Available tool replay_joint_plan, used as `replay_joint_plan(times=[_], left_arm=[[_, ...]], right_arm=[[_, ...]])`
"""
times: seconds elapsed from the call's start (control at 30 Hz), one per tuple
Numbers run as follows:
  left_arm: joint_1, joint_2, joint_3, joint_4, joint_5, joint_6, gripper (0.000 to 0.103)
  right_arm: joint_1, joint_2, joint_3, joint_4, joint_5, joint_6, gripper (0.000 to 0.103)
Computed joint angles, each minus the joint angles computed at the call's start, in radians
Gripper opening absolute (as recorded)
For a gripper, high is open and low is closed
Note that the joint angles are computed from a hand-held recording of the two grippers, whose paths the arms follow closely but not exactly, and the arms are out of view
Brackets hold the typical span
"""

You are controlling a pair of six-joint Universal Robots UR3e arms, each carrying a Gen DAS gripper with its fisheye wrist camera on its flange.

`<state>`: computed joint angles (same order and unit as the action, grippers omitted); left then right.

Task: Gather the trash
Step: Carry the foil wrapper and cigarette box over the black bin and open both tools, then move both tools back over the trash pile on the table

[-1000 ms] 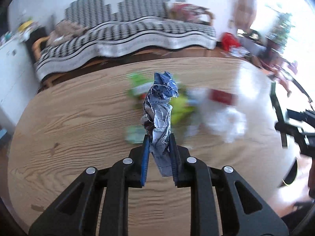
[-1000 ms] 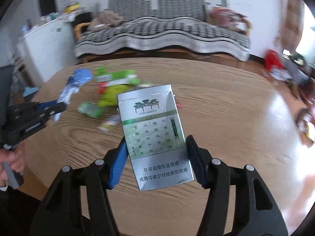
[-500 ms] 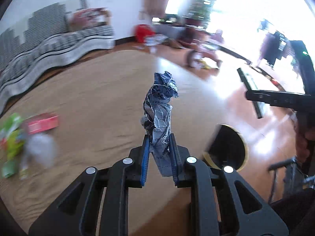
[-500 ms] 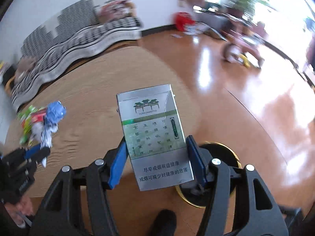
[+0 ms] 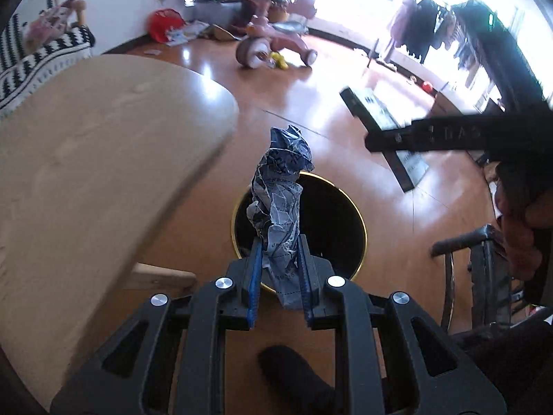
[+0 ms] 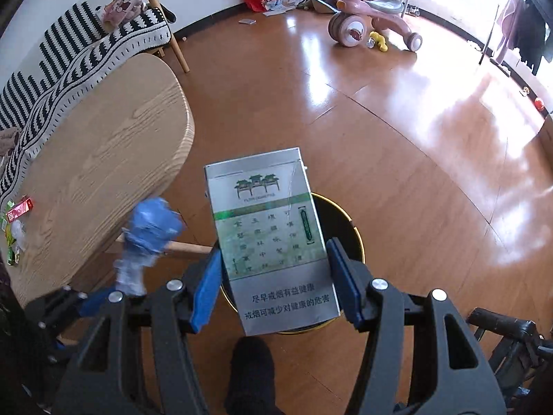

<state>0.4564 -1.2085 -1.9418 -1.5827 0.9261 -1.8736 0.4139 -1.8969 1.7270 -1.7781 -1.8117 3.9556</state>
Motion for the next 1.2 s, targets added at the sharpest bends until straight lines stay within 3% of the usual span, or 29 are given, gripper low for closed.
replay_joint_plan(times=[0.13, 0.47, 0.5, 0.53, 0.57, 0.77, 0.87, 0.93, 1.13, 1.2], left_arm=[[-0.075, -0.037, -0.042, 0.115, 0.017, -0.081, 0.019], [-0.147, -0.091, -0.043, 0.187, 0.01, -0.159, 0.02], [-0.152, -0.094, -0.046, 0.197, 0.005, -0.168, 0.03], [-0.16, -0.097, -0.047, 0.203, 0.006, -0.177, 0.059], [-0.163, -0.099, -0.048, 0.199, 0.002, -0.181, 0.07], [-0.146, -0.072, -0.063, 0.189, -0.016, -0.156, 0.074], [-0.104, -0.057, -0.027, 0.131, -0.019, -0.128, 0.077], [-0.063, -0.036, -0.005, 0.092, -0.016, -0.099, 0.089], [0.218, -0.022, 0.197, -0.205, -0.06, 0.117, 0.092], [0.34, -0.06, 0.298, -0.298, -0.073, 0.182, 0.093]], right_arm=[[0.01, 0.0, 0.005, -0.011, 0.001, 0.006, 0.058], [0.006, 0.011, 0.004, -0.011, -0.004, 0.025, 0.059], [0.002, 0.008, 0.006, -0.005, -0.009, 0.026, 0.062], [0.003, 0.014, -0.003, 0.014, -0.022, 0.039, 0.071], [0.011, 0.024, -0.016, 0.027, -0.032, 0.056, 0.074], [0.03, 0.03, -0.02, 0.017, -0.055, 0.076, 0.074], [0.063, 0.086, -0.069, 0.021, -0.084, 0.084, 0.074], [0.091, 0.141, -0.125, 0.021, -0.102, 0.083, 0.074], [0.228, 0.381, -0.404, 0.006, -0.195, 0.08, 0.079], [0.282, 0.51, -0.569, 0.008, -0.212, 0.069, 0.079]])
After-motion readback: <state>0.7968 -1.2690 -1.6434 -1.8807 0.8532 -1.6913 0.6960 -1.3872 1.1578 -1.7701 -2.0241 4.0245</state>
